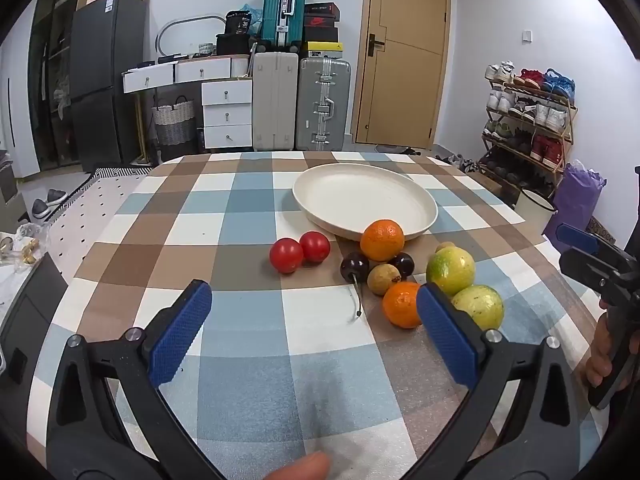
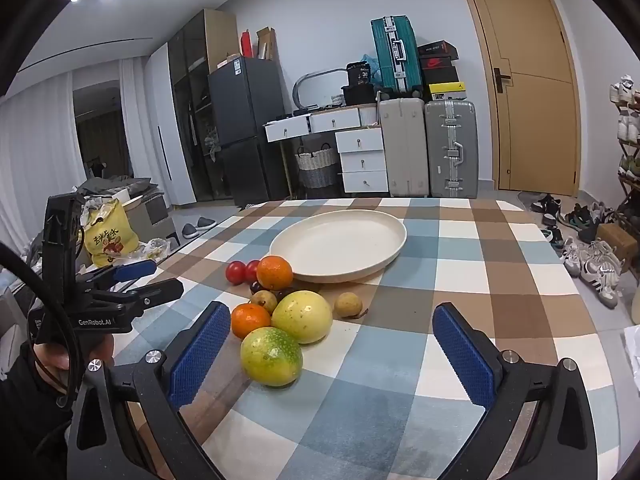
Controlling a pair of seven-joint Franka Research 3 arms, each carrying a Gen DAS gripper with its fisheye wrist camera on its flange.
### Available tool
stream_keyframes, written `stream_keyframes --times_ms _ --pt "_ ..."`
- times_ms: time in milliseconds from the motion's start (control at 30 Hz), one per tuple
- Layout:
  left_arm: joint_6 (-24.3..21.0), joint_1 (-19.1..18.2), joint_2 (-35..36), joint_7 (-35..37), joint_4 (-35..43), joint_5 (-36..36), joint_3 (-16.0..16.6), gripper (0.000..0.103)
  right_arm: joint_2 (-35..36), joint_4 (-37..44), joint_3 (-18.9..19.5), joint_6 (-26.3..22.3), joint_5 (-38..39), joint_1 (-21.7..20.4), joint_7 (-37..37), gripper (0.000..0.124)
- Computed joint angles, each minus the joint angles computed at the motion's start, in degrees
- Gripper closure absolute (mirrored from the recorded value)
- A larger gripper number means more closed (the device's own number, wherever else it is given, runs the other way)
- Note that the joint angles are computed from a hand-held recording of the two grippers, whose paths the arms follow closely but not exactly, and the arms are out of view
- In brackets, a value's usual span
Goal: Organize fruits
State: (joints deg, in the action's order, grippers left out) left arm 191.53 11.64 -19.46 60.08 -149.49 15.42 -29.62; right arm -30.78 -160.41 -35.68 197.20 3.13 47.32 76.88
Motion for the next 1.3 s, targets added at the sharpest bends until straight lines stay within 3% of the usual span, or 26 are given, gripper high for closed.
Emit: stream_keyframes --times_ms 333,400,500,633,1300 --pt "-0.52 -0.41 -0.10 -0.09 0.05 0.56 0.59 0.001 -0.84 0.12 -2.38 0.03 -0.65 2.22 -0.13 0.021" --pt "-0.59 -0.90 -0.06 -0.07 0.02 0.79 1.23 0.001 -0.19 0.10 0.06 -0.19 0.44 0.15 -0.07 0.021" --pt "-0.59 -0.03 -0.18 -0.36 0.09 0.72 0.16 0.001 -0.26 0.12 0.54 -0.40 0.68 -0.25 -0.04 0.021" --pt "-0.65 0.09 -0.19 -0.49 0.13 0.94 0.08 0.001 0.22 0.17 -1.34 0.38 0.08 1.22 -0.06 0.021" --pt "-0.85 -0.06 -0.17 -0.88 0.21 1.62 0.35 0.001 0.11 0.29 -1.40 -0.07 -0.08 1.21 0.21 0.021"
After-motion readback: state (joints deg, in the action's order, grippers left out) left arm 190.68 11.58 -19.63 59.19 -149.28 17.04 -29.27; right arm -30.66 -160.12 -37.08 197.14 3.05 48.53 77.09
